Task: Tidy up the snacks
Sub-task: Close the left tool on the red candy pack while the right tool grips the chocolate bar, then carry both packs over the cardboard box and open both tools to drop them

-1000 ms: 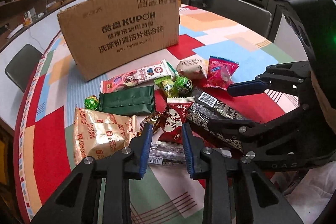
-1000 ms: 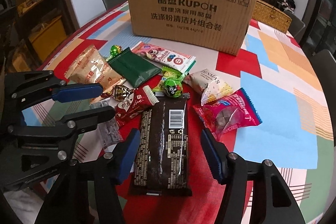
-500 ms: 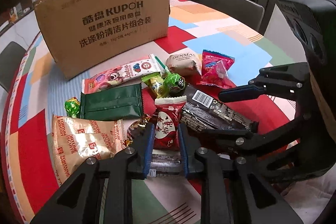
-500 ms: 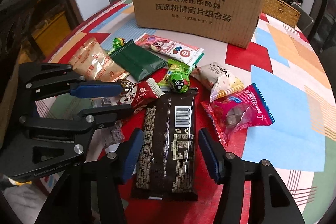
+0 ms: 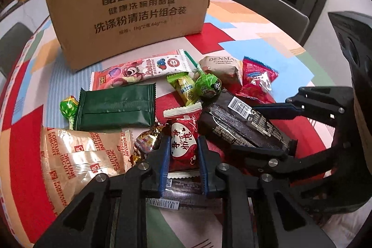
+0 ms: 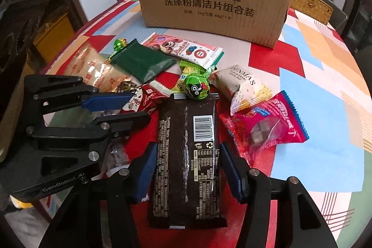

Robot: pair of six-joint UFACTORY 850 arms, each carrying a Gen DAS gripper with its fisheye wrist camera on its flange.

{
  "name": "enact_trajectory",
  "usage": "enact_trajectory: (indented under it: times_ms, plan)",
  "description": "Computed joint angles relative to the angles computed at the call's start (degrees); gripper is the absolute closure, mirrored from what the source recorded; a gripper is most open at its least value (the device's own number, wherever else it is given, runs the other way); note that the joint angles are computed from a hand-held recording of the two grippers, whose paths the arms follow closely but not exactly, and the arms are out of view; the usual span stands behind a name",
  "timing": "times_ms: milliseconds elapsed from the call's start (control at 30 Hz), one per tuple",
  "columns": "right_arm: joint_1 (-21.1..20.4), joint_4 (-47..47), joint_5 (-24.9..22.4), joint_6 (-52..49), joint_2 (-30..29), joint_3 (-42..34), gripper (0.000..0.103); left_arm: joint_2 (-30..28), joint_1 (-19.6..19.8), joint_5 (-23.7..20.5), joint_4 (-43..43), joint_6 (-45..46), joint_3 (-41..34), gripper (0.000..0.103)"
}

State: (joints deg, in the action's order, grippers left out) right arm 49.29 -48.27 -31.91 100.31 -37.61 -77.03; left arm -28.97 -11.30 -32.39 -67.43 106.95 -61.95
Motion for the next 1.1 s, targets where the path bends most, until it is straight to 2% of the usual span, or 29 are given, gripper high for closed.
enact_trajectory:
  times_ms: [100, 400, 700, 900, 1100]
  plan:
    - [0.0, -1.2, -0.3, 1.2, -0.1, -0.1, 0.053, 0.5, -0.3, 1.0, -0.7, -0.4, 0.5, 0.081]
    - [0.3, -5.6, 2.8, 8.1, 2.3, 2.8, 0.053, 6.0, 1.2, 2.5, -5.9, 1.0, 4.8, 0.081]
    - [1.9, -12.2, 1.9, 14.5, 5.1, 4.5, 0.053, 11.4, 2.4, 3.2, -9.5, 1.1, 8.6, 0.081]
    - [3.5, -16.4, -0.5, 19.2, 7.8, 6.1, 0.053, 14.8, 2.6, 2.2, -12.8, 3.4, 10.3, 0.081]
    - [4.8, -20.4, -4.8, 22.9, 10.3, 6.6, 0.053, 17.2, 2.9, 0.4, -17.2, 6.6, 10.4, 0.080]
